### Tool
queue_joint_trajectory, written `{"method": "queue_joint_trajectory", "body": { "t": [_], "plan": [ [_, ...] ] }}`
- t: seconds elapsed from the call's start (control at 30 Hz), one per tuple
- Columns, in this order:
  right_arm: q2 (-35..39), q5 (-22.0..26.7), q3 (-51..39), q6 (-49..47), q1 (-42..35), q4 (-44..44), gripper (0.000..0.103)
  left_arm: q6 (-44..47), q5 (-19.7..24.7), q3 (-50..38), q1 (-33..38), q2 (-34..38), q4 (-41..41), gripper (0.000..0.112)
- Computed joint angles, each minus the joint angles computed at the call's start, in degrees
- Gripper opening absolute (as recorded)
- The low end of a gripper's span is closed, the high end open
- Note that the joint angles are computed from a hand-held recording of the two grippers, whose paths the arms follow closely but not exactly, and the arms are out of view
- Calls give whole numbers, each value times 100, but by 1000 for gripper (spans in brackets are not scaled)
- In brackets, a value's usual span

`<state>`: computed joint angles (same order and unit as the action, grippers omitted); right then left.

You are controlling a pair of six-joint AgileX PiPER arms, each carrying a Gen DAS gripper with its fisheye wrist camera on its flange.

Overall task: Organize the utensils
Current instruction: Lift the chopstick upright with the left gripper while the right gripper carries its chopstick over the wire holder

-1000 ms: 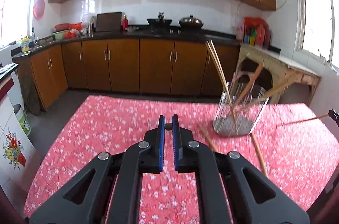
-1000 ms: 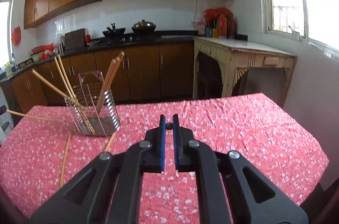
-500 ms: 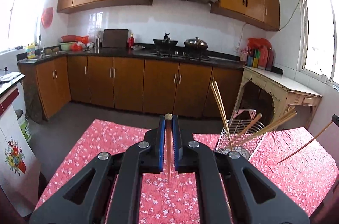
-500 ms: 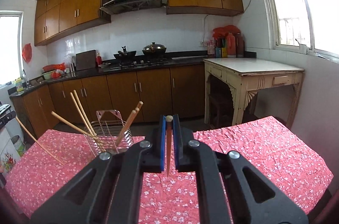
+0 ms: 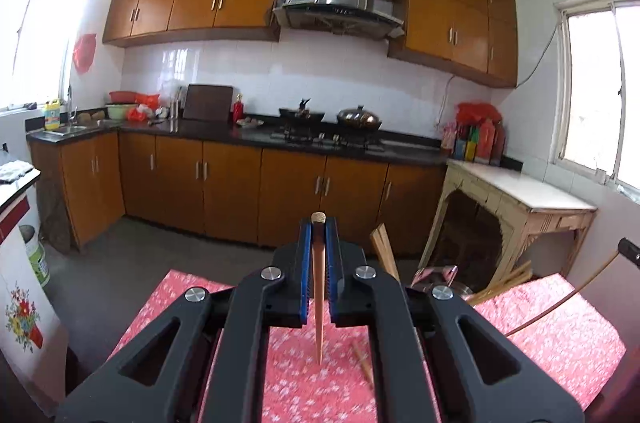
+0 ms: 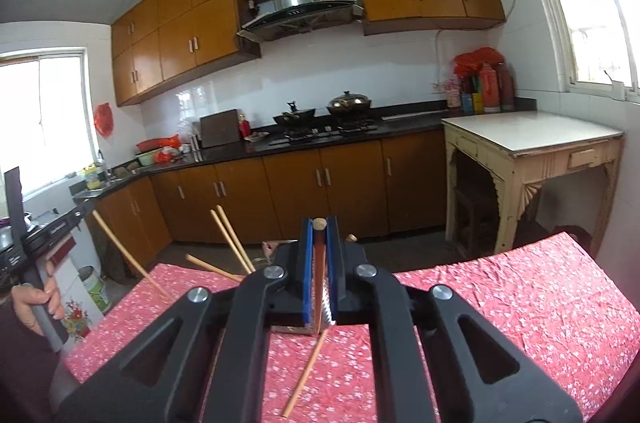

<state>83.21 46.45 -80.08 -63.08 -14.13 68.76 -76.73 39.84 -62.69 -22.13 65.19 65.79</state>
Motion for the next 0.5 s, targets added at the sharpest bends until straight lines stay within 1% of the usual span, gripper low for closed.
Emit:
{"method": "queue_joint_trajectory", "body": {
  "t": [0.07,0.2,0.3,0.37,0.5],
  "plan": [
    [-2,-26,-196,122,122,-44,7,151,54,-346,-91,137,22,6],
    [210,-282,-821,584,525,-322,7,224,265,-910,-375,420,310,7],
    [564,-531,-1447,1119,876,-771,7,388,168,-1406,-335,686,198,7],
    [842,-787,-1867,1539,1159,-1240,7,605,80,-1840,-228,940,-32,7],
    [1401,-903,-2605,2290,1525,-2053,7,837,-88,-2516,-59,1391,-370,7]
  ]
}}
